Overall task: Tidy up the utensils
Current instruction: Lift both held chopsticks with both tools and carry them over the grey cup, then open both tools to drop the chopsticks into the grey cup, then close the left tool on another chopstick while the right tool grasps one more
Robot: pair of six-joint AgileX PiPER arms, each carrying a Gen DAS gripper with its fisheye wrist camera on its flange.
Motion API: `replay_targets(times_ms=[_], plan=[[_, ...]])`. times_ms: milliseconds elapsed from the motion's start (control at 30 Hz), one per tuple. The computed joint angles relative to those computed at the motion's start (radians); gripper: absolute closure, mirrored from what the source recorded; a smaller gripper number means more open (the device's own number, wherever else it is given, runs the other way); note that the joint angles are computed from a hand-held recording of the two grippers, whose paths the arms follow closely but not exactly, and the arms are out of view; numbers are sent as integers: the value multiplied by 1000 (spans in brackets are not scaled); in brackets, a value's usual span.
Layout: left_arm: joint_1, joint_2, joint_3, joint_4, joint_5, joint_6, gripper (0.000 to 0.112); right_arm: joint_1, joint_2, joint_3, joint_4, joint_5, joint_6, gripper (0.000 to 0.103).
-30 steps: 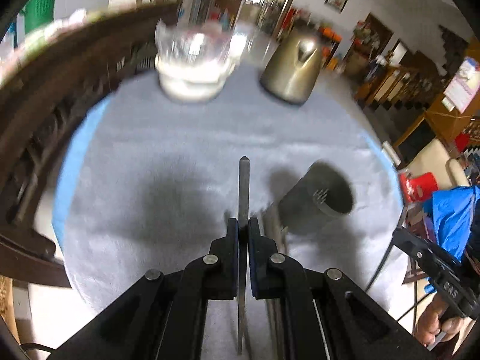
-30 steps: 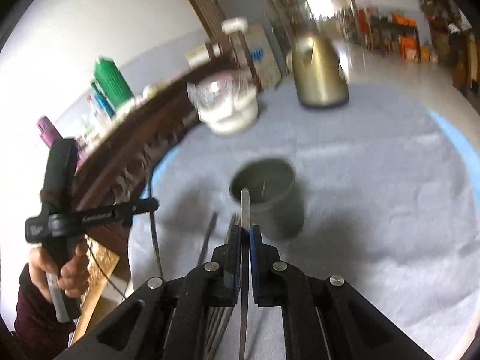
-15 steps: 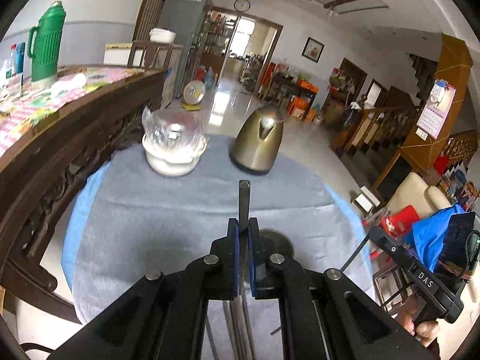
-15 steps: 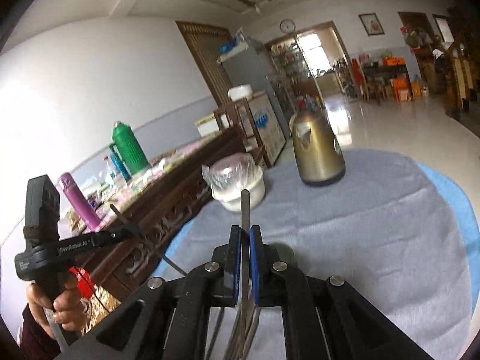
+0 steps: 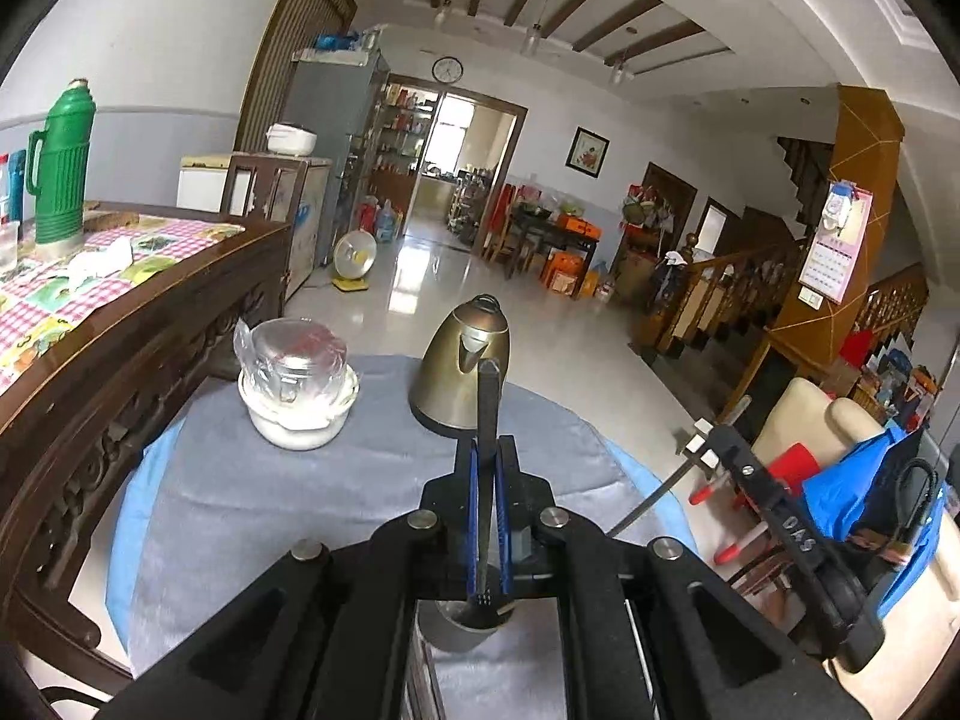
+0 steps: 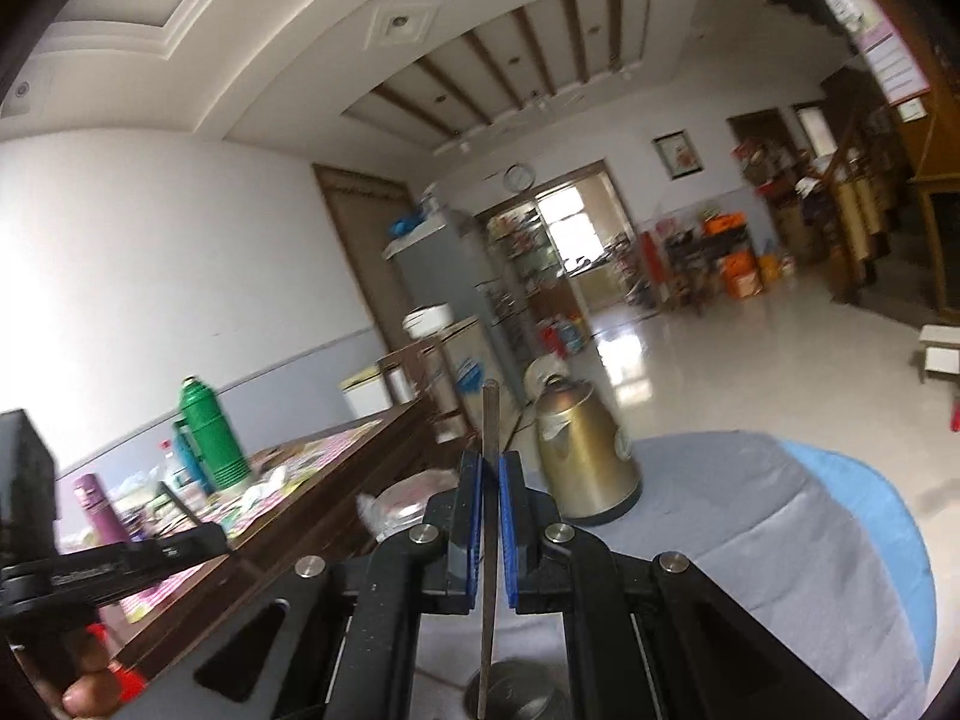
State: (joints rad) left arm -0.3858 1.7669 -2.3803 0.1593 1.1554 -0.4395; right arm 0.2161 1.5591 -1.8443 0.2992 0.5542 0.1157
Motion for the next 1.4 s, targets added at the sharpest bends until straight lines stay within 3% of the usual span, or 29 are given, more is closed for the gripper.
replay_targets(times_ms=[133,233,533,633,700,733,800,867,933,1033,1100,1233,1400], plan=[[-27,23,38,21,-24,-34,107,41,47,-11,-113,19,56,97],[-27,38,90,13,-34,-47,107,50,79,-26,-113,61,48,97],[6,67,149,-59,16,-14,105,14,106,-22,38,178,-47,94],[20,28,220,-91,-10,4,94,-23,106,-14,146,231,-96,90],[27,-22,295,-107,-45,6,71,-46,75,43,218,220,-144,76],[30,-44,330,-105,-66,5,68,-63,51,89,272,203,-184,70],[36,-103,424,-99,-111,-2,67,-93,-5,185,373,164,-261,40],[49,-165,528,-106,-155,-14,67,-118,-82,307,462,98,-349,40],[57,-204,600,-97,-180,-26,67,-139,-117,360,503,100,-395,41],[58,-277,735,-59,-219,-70,67,-169,-156,428,562,134,-467,55],[68,-317,817,-64,-244,-74,67,-170,-164,460,551,156,-473,64],[66,-345,940,-29,-247,-113,67,-134,-159,526,501,182,-452,64],[101,-345,1063,-94,-265,-111,67,-35,-97,545,400,207,-378,74]])
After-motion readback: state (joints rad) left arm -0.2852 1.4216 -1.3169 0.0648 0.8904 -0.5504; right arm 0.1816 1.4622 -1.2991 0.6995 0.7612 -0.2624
